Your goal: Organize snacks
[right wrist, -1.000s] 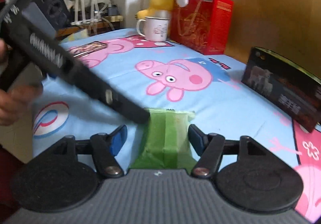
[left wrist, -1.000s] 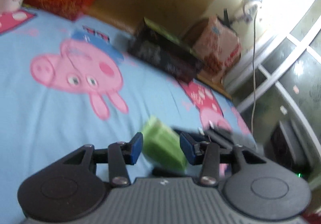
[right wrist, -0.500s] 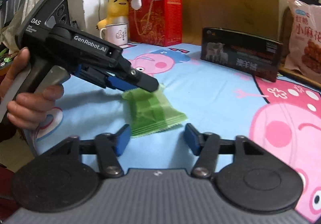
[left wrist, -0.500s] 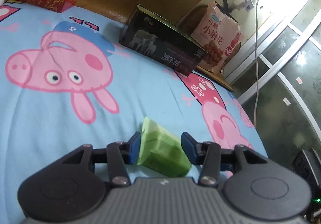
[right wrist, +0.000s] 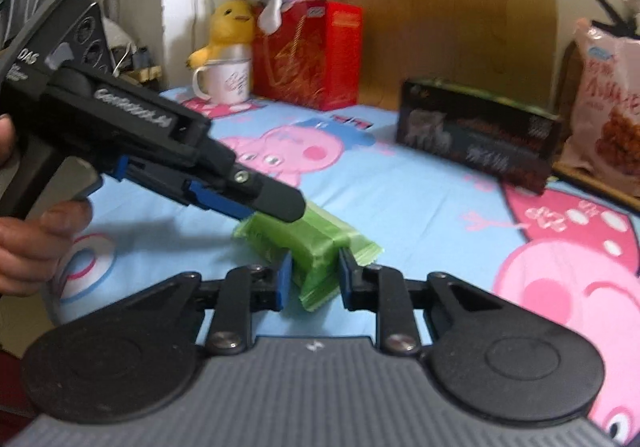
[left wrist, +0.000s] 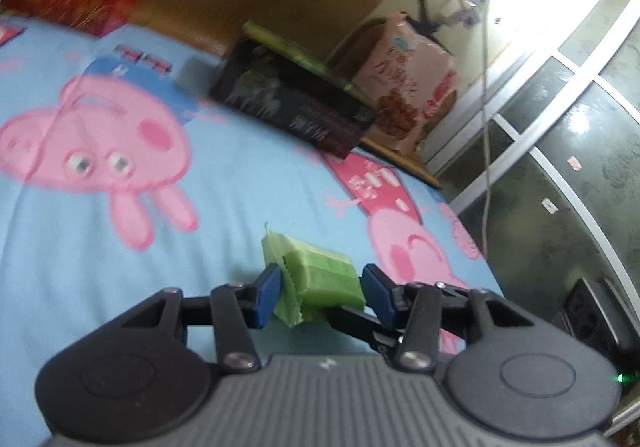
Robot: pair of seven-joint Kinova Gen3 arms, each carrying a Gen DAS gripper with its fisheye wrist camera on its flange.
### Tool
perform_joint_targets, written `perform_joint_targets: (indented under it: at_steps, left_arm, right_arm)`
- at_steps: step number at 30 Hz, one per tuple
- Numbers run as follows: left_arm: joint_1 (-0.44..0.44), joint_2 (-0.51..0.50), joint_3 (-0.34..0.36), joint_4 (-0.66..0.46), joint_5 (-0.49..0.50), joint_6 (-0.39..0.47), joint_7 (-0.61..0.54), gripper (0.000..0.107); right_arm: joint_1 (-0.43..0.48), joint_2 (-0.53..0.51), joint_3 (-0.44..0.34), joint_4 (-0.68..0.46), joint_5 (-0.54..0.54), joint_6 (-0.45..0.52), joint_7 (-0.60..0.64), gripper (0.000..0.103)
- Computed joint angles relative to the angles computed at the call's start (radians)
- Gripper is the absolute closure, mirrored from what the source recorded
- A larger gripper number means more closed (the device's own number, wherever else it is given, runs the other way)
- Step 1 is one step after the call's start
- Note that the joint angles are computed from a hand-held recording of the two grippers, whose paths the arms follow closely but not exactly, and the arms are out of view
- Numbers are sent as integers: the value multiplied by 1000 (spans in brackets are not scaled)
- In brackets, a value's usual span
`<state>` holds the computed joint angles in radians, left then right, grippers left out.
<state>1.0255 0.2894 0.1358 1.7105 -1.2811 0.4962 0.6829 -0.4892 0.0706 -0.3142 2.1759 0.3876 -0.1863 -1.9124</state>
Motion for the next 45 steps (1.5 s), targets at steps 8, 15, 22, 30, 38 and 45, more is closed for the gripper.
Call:
perform_joint_targets:
  at_steps: [8,15,22,30,38,45]
  left_arm:
    - [-108,41,25,-171,111,-7,-325,63]
    - [-327,157,177,-395,181,-15,-610,62]
    - [-452,378,343,-692,299,120,-893,62]
    - [-275,341,-7,-639,474,29,-846,62]
    - [22,233,-350,-459,523,0,-714,60]
    - [142,245,-298,-450,440,247,-639,60]
  right_arm:
    - [-256,25,315,-48,-171,-84,199,77]
    - [-153,139,274,-218,-377,-121,467,77]
    - [-101,276,280,-387,-529,-85,612,75]
    - [16,289,177,-286,-448,-277,493,65]
    - [109,247,95,-266,-271,-226,238,56]
    - [138,168,51,-148,-207,-161,58,54]
